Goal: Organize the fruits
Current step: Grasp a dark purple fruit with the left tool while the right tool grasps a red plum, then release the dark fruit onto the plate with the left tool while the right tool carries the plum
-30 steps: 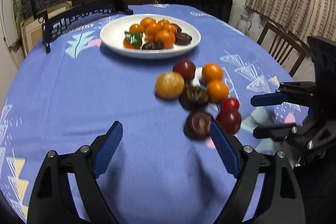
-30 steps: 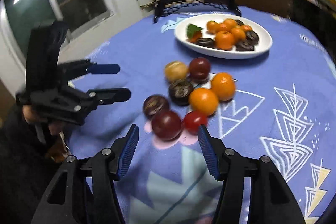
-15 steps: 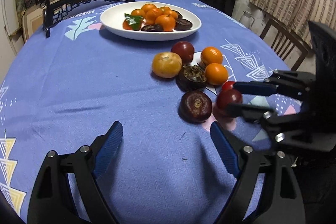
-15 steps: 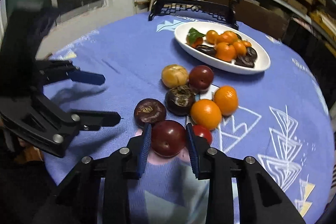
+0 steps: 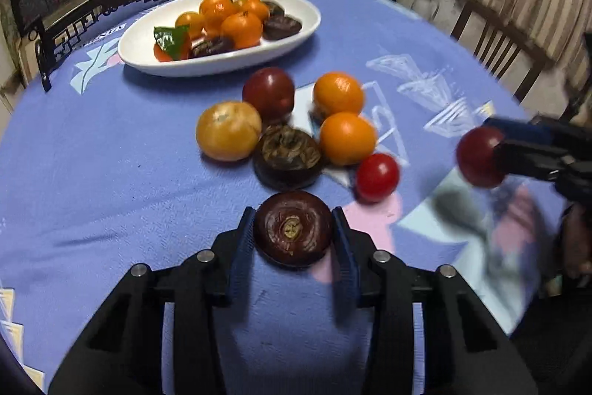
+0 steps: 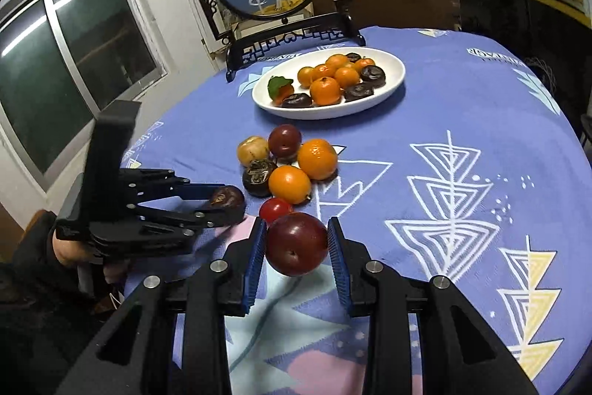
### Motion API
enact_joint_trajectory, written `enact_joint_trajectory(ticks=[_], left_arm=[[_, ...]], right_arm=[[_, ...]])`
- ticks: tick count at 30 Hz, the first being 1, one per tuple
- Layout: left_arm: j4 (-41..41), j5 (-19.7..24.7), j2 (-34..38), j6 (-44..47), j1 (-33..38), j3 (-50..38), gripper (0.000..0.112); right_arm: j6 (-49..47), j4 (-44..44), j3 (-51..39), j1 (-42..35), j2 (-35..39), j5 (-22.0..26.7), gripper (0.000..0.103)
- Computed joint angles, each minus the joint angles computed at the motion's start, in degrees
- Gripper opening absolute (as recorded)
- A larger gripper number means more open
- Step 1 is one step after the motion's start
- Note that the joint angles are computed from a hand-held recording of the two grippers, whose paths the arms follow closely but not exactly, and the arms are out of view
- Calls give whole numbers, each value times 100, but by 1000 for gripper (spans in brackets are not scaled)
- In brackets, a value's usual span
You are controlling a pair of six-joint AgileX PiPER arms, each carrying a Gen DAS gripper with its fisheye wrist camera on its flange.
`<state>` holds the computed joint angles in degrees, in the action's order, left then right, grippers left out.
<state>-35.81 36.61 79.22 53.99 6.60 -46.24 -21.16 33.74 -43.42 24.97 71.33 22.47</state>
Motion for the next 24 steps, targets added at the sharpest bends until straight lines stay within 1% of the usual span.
enact_joint_trajectory(ticks=[1,2,4,6,9,11,13,17,19,21,24], left_arm=[[-109,-48,-110,122,48,68,40],[-239,-3,-216,255,132,113,40],[-659,340,-393,647,462,122,40],[-808,477,-546,758,658,101,40],[-877,572,-589,720,840,-112,40],[-861,642,-459,660,943,-343,40],[-874,735,-199,557,1023,-717,40],[-802,653,362,299,907,-1404,40],[-775,656,809,123,821,-1961,40],[-624,561,1223,-158,727,-2503,40],[-460,799,2093,-656,672,-3681,40]], right_arm=[[-231,230,3,-95,-4,55,34],[-453,460,-4,-189,-1,111,34],[-908,957,-69,-375,59,256,34],[-1269,1377,-178,-551,166,466,34],[-1289,1526,-587,-759,440,751,34],[-1211,1511,-912,-831,593,895,34],[-1050,1387,-1418,-859,850,1047,34],[-741,1258,-2459,-953,1589,1338,35],[-485,1120,-3019,-971,2034,1442,35],[-143,845,-3612,-906,2548,1420,35],[45,699,-4326,-848,3169,1484,35]])
